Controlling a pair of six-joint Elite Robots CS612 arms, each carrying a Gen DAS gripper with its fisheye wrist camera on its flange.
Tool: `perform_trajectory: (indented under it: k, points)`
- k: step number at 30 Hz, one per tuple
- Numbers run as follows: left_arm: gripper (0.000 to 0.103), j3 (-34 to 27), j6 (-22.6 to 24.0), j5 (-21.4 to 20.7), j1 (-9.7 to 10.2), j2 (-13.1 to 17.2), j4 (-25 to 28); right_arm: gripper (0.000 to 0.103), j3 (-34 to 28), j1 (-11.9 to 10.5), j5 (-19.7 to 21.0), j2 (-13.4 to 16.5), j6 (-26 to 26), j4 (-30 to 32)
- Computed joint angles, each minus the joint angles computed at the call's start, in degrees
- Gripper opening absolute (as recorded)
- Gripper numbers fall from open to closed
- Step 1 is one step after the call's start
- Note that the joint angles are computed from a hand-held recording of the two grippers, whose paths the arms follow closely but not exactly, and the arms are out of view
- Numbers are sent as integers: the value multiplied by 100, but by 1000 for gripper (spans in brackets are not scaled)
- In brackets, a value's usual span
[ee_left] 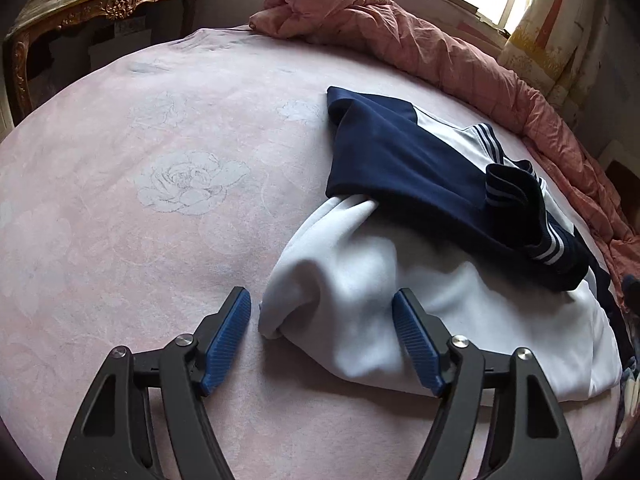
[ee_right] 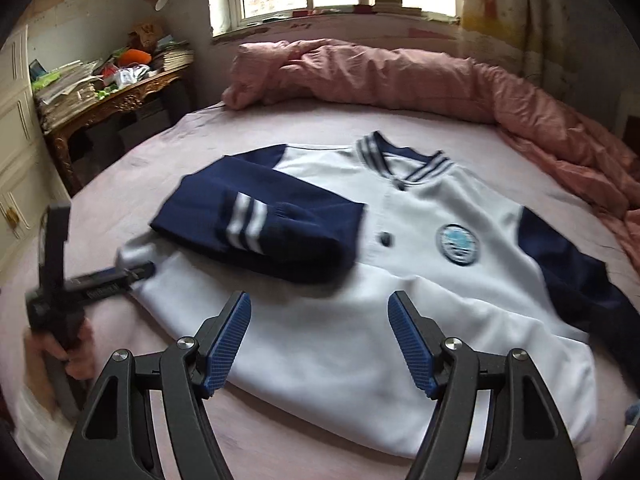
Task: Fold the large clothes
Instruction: 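Grasp the other navy sleeve cuff with the right gripper, then lay the held sleeve across the jacket body and open the right gripper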
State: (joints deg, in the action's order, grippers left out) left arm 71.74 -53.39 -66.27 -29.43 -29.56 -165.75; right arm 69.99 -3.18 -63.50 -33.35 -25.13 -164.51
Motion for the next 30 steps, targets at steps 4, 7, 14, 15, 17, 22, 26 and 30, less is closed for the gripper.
perform_trajectory:
  k: [4, 7, 14, 15, 17, 22, 26, 30]
  points:
    - [73, 6, -2, -6, 2, -8, -8, 69, -733, 476, -680, 358, -38, 510]
    - [73, 24, -54, -89, 25, -13, -79, 67, -1327, 727, -1299, 705, 4, 770]
    - [73, 10, -64, -67, 24, -11, -41, 9, -2131, 853, -2383, 1176, -40, 699]
    - [73, 13, -60, -60, 22, -12, -44, 9, -2132, 808, -2380, 1174, -34, 507]
    - [73, 13, -59, -65, 24, -13, -41, 8, -2204, 722, -2451, 1186, 16, 40]
    - [74, -38, 1, -53, 30, -1, 64, 8, -2913, 519, -2855, 1474, 280, -617]
    - [74, -76, 30, -9, 28, 10, 148, 8, -3466, 345, -2941, 1757, 605, -202]
    - [72, -33, 48, -79, 39, -18, 87, 8, -3946, 222, -3124, 2136, 1012, 500]
